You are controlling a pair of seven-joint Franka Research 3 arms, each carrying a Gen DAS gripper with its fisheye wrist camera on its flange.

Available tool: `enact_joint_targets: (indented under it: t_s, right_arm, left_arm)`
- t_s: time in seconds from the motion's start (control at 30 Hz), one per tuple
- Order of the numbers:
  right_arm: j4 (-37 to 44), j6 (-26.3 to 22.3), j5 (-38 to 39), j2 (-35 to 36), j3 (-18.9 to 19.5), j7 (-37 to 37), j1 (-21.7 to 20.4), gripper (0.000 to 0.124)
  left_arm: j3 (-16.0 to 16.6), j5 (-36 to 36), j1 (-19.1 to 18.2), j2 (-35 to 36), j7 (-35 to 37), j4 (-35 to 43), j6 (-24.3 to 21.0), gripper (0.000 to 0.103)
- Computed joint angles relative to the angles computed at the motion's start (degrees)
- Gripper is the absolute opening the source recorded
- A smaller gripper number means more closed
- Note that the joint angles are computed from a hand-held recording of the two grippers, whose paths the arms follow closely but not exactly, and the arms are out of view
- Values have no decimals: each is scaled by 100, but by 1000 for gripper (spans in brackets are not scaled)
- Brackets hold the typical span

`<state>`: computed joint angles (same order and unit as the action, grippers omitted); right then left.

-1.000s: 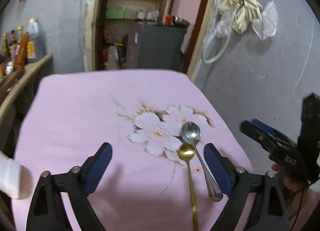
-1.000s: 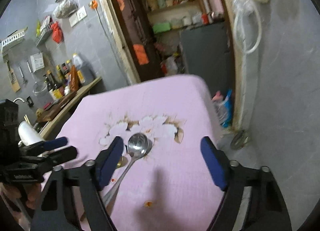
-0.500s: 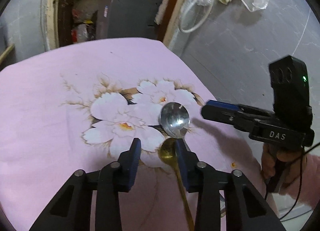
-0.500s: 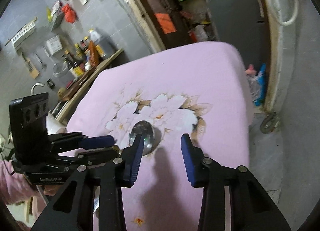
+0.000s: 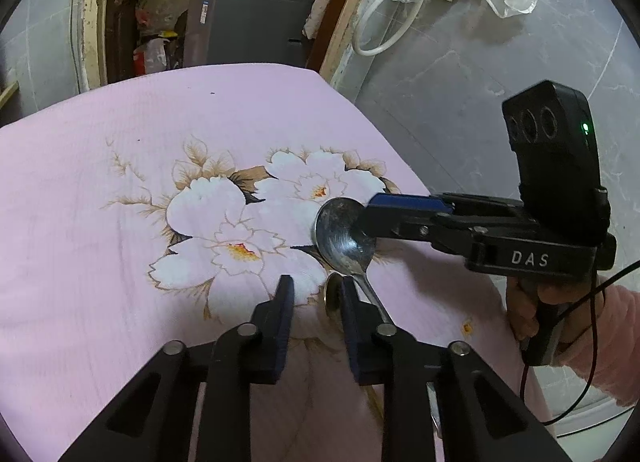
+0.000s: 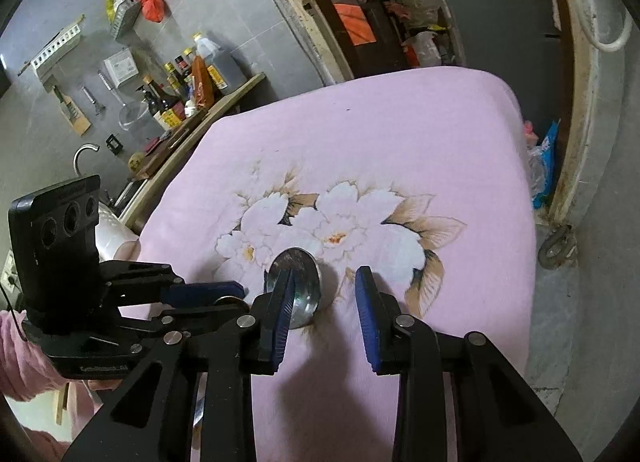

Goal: Organize utensils
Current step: 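Close the left tool on the gold spoon while the right tool grasps the silver spoon, then lift both spoons and carry them toward the white caddy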

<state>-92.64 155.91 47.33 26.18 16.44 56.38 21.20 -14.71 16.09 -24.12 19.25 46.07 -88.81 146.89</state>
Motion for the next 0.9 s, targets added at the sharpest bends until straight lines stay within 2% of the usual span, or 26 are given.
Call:
enact_joint_targets:
  t_s: [0.1, 0.2, 0.3, 0.4, 0.53, 0.6, 0.8, 0.87, 0.9]
  right_arm:
    - [165, -245, 79, 93, 65, -162, -90, 28]
    - [330, -512, 27, 184, 33, -197, -83, 26]
    - [465, -673, -241, 259, -80, -60, 47, 5]
    - [309, -507, -331, 144, -100, -101, 93, 5]
    - [-113, 5, -289, -221, -115, 25, 179, 4]
    - [-403, 439, -409, -465, -181, 222, 332, 3]
    - [-1221, 1753, -1242, -1141, -471, 1402, 890, 3]
    - [-1453, 2102, -1999, -1319, -927, 2257, 1370, 3]
    - [-1589, 2299, -2583, -1429, -1330, 2940, 1768, 3]
  left_arm:
    - [-38, -77, 15, 69, 126, 122, -136, 8]
    - [2, 12, -60, 101, 103, 231, -315, 8]
    - [48, 124, -117, 43, -17, 217, -419, 7]
    - [105, 331, -180, -56, -213, 164, -508, 6]
    - [160, 625, -213, -312, -609, -46, -573, 4]
    - [184, 844, -231, -471, -865, -166, -654, 4]
    - [183, 1713, -264, -1013, -1806, -485, -1091, 4]
    - [137, 1953, -207, -1259, -2116, -686, -1121, 4]
    - [109, 2105, -185, -1393, -2283, -784, -1177, 4]
